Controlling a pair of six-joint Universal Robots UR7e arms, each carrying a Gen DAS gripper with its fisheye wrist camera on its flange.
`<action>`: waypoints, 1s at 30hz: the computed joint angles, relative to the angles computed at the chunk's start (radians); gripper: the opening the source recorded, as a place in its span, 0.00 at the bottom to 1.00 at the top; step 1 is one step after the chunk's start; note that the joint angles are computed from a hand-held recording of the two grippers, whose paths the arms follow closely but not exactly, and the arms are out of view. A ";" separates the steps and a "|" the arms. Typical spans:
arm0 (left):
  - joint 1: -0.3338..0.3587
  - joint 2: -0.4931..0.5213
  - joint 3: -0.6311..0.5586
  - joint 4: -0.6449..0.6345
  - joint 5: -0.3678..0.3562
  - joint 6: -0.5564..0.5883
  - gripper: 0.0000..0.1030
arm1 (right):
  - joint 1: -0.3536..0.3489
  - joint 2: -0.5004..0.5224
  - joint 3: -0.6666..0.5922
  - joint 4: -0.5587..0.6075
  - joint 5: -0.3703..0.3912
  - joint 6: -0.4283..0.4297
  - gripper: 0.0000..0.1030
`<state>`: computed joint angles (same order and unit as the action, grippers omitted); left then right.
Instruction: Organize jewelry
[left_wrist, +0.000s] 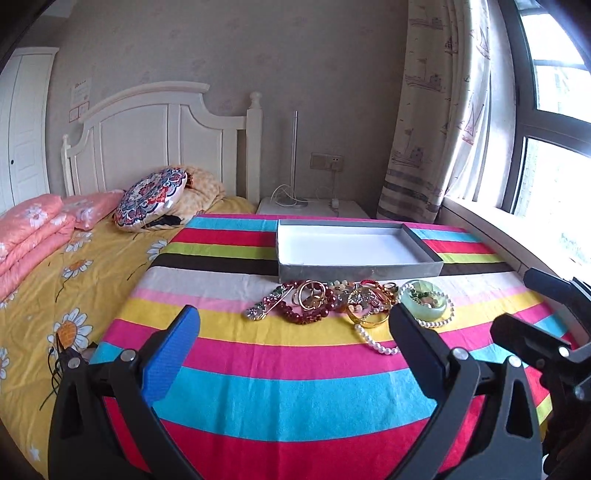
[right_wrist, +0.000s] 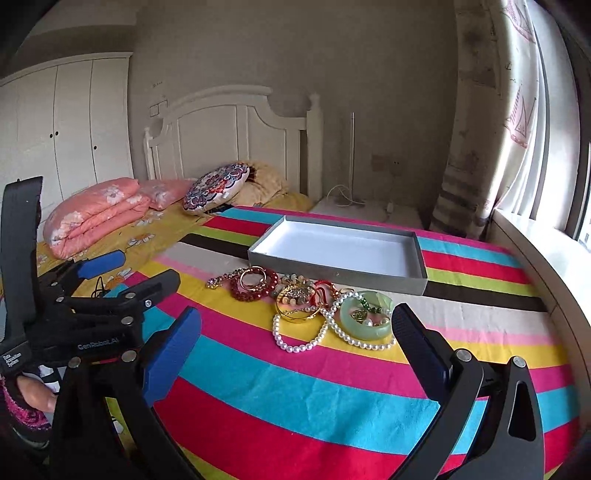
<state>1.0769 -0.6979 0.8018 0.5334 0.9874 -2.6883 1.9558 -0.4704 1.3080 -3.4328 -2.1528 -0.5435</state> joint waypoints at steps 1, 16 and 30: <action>0.001 0.000 -0.001 0.002 0.002 -0.005 0.98 | -0.004 0.000 -0.003 0.005 0.005 0.001 0.96; 0.003 -0.008 0.019 -0.011 0.015 0.006 0.98 | -0.010 -0.003 0.015 -0.049 0.017 0.019 0.96; 0.000 -0.021 0.050 -0.037 0.019 0.023 0.98 | -0.021 -0.011 0.039 -0.077 0.048 0.035 0.96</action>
<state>1.0766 -0.7189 0.8520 0.4960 1.0065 -2.6654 1.9352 -0.4819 1.3467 -3.5094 -2.1046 -0.5088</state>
